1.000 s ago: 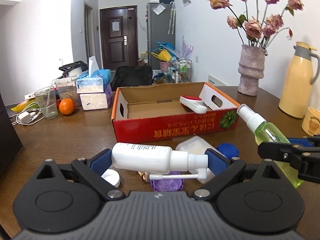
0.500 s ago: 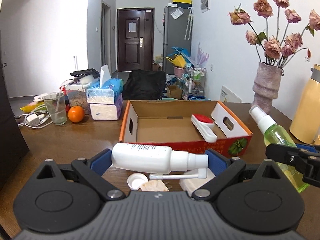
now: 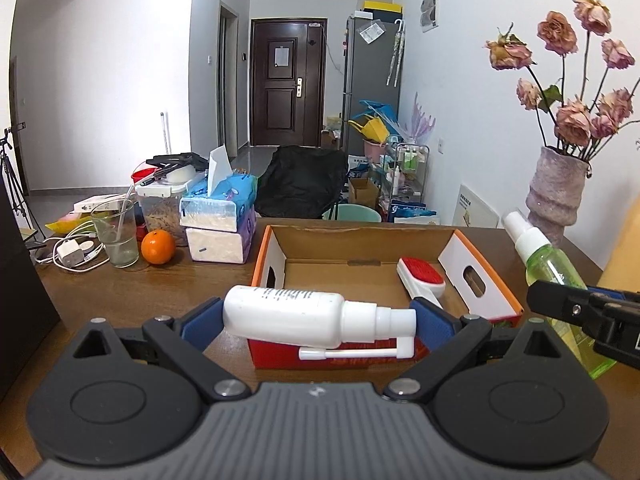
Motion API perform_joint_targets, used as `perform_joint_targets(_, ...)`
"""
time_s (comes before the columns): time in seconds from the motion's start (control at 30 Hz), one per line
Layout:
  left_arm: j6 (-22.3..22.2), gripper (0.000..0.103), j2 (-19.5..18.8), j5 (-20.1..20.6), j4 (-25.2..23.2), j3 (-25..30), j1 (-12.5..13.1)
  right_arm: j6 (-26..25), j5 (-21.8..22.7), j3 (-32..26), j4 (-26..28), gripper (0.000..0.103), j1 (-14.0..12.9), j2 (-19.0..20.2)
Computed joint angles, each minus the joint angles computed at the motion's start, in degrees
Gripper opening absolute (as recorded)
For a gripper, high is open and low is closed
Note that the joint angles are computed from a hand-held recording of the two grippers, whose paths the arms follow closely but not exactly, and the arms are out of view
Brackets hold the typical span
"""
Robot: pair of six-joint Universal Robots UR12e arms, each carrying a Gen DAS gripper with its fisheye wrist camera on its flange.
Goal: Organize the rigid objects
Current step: 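Carry the white spray bottle with the left tool while the right tool carries the green bottle to the box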
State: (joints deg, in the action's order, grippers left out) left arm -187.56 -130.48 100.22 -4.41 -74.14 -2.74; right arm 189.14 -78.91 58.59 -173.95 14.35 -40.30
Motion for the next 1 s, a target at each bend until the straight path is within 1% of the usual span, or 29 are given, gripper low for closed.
perform_joint_targets(0.3,-0.90,0.100,-3.04,1.37,-2.66,5.85,0.22,1.85,0.08,-8.03,4.00,0.030,-0.09,4.14)
perform_joint_targets(0.43,-2.56,0.100,-4.25,0.54,-3.47,7.94,0.67,2.52,-0.18,-12.11,5.77,0.030,-0.08,6.28)
perform_joint_targets(0.53,-3.81,0.100,-5.28,1.11,-4.66,9.70,0.81,2.94,0.06,-15.47,7.42,0.030,-0.13,8.05)
perform_joint_targets(0.6,-4.93,0.100,-5.91,0.73,-5.15,10.79,1.03,3.48,0.30,-17.58,8.38,0.030,-0.19,9.24)
perform_joint_targets(0.73,-5.77,0.100,-7.53,1.92,-5.72,13.22,1.07,3.81,0.20,-22.36,10.68,0.030,-0.16,11.98)
perform_joint_targets(0.87,-6.09,0.100,-9.42,2.38,-7.35,16.09,1.11,4.03,0.02,-27.21,13.08,0.030,-0.25,14.74)
perform_joint_targets(1.0,-6.05,0.100,-11.43,2.74,-8.59,19.11,1.08,4.25,-0.04,-33.33,16.16,0.030,-0.33,18.16)
